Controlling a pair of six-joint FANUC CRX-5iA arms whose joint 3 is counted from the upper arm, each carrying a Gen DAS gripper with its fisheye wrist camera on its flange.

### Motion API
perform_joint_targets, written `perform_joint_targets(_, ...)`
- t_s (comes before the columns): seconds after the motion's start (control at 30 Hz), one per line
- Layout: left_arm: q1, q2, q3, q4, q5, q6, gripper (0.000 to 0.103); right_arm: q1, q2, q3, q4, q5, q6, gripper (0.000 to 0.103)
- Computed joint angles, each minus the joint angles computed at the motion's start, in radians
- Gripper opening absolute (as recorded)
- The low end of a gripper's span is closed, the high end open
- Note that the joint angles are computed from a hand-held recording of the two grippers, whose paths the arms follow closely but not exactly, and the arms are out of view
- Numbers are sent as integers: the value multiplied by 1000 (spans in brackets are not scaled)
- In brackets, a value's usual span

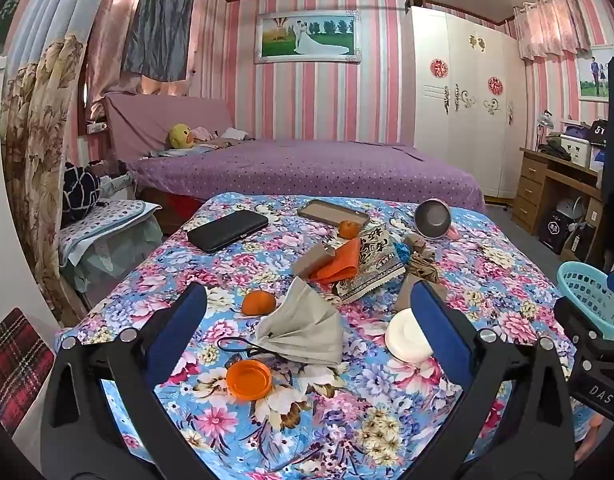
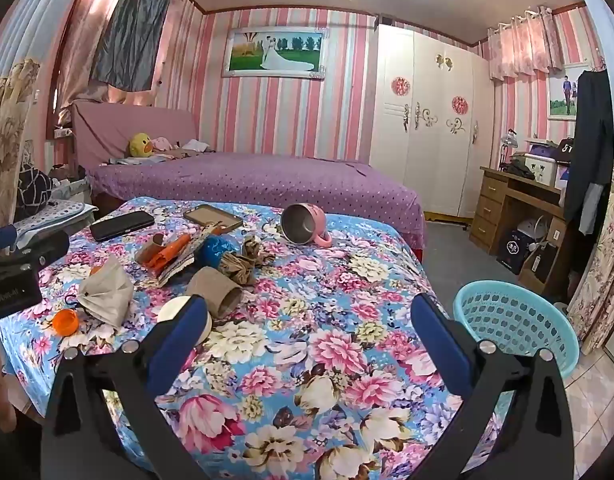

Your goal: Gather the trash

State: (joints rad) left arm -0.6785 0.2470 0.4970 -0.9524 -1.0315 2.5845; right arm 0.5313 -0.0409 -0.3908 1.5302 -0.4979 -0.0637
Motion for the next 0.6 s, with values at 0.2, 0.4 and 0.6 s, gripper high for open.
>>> perform_joint_targets(0.2,2,1,2,7,-1,-6,99,-5,1,-3,27,-3,-20,99)
perform_joint_targets(0.4,2,1,3,8,-2,-6,99,2,-6,-3,12,-8,-7,99)
perform_joint_targets(0.6,-2,4,7,9,-8,-3,99,-1,-5,-4,20,-6,-12,99)
